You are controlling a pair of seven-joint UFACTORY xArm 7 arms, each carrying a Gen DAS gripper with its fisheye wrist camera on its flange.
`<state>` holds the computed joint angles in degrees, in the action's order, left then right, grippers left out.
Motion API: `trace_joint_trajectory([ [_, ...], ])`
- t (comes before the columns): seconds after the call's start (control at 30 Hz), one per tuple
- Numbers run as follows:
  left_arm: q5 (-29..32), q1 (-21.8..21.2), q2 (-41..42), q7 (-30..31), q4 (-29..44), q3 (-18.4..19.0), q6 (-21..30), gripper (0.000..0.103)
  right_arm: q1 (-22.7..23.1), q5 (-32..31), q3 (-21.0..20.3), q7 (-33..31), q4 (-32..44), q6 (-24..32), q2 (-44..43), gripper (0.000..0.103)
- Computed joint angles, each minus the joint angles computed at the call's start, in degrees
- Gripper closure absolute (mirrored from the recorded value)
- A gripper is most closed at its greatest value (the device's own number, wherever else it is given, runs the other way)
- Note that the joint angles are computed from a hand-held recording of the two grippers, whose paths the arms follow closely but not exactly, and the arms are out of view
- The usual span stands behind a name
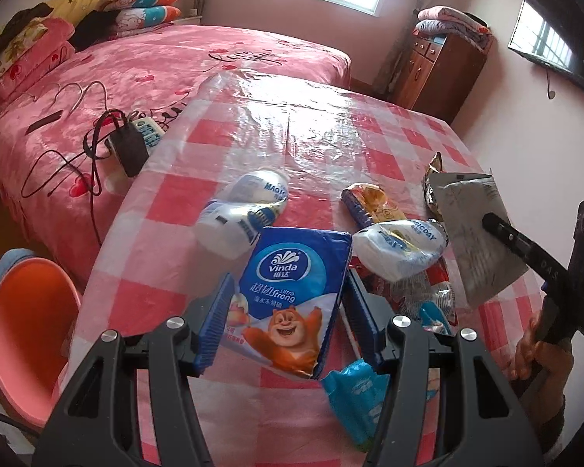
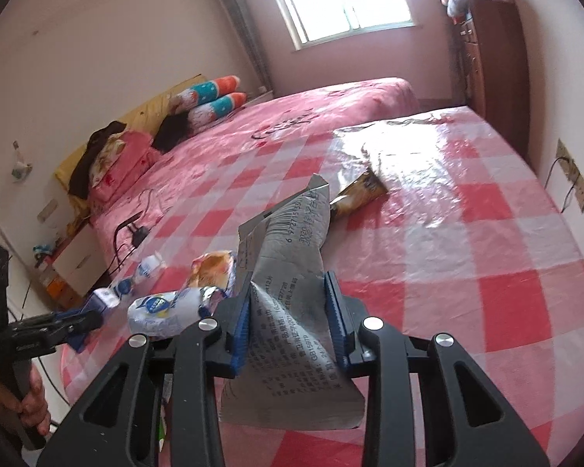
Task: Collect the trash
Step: 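Grasp the silver printed bag with the right tool while the left tool lifts the tissue box, then carry the tissue box and silver bag to the orange bucket and release them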
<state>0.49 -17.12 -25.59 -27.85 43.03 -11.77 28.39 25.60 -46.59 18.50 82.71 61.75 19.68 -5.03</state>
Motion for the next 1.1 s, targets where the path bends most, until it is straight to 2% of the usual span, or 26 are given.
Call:
trace_joint_trajectory([
  [0.23, -2.8, -1.08, -3.03, 2.88, -3.02, 2.37, -2.08, 0.044, -0.27, 4.32, -0.21, -1.64, 0.41, -0.54, -1.18, 0.068],
  [0.37, -4.7, -1.73, -5.24, 4.55, -4.8, 3.61, -3.47, 0.044, -0.41, 4.99, 0.88, -2.19, 2.72, 0.99, -0.98, 0.068],
  [0.6, -6.02, -1.27, -9.25, 6.75, -7.63, 4.77, -4.47, 0.044, 1.69, 8.8, 0.84, -4.77, 6.67, 0.44, 0.97, 0.068],
  [0.8, -6.85, 0.16, -13.03, 7.88, -10.58, 6.0, -4.7, 0.044, 5.99, 13.26, -0.05, -10.34, 13.79, 0.7, 6.55, 0.068],
  [1.1, -6.72, 5.05, -20.95, 8.69, -15.89, 8.8, -3.73, 0.044, 14.9, 20.6, -0.92, -23.21, 32.78, 5.89, 20.77, 0.068],
])
